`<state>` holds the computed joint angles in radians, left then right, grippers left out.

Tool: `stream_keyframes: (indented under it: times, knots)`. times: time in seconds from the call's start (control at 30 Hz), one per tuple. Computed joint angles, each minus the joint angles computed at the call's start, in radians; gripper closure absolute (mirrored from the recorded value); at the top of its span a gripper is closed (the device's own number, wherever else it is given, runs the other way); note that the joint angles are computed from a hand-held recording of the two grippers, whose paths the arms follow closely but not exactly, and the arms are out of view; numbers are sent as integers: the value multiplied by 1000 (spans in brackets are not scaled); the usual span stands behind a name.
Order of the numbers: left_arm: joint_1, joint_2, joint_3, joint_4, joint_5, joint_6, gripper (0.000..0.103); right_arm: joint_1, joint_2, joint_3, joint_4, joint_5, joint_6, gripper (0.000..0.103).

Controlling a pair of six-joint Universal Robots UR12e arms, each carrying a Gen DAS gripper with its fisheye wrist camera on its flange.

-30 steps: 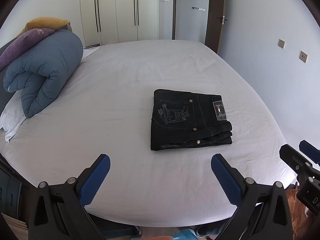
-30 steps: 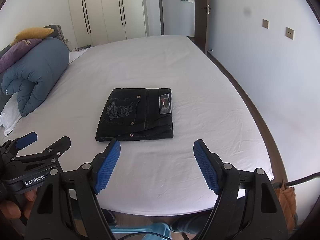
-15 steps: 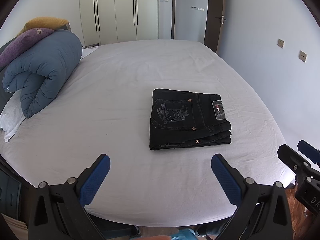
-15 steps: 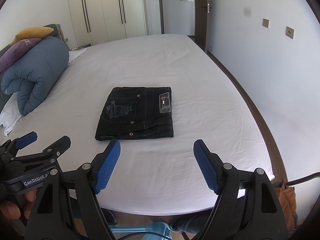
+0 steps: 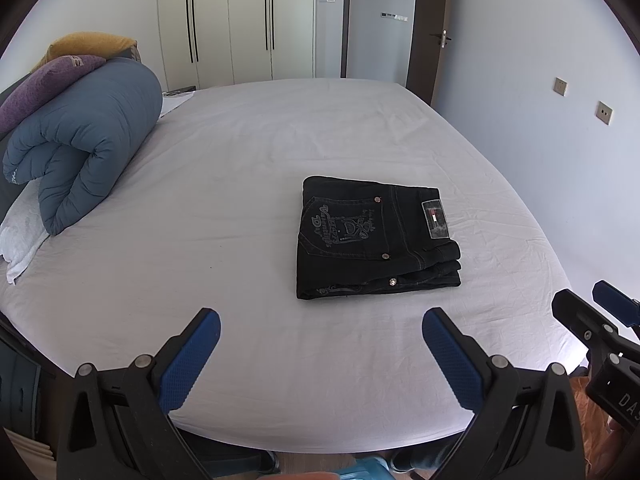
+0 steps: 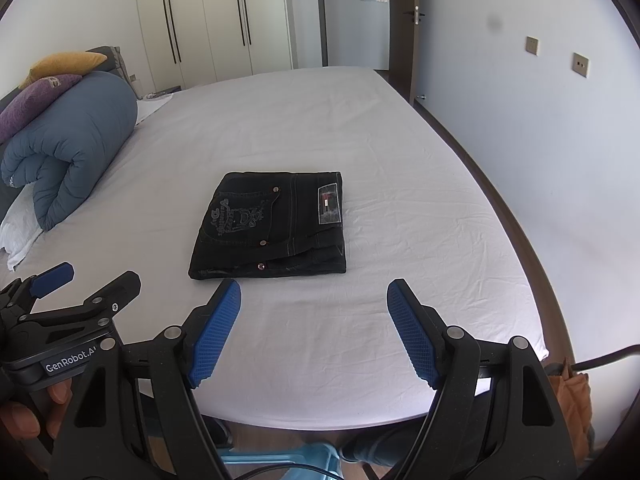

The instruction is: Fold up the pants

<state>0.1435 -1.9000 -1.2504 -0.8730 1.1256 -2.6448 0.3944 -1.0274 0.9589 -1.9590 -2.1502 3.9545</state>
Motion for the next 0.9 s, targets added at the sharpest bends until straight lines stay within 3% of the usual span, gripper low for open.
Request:
stream_keyframes:
  times: [0.9]
  knots:
    - [4, 2, -1, -18, -10, 4, 0, 0, 0, 4, 0, 5, -2, 28]
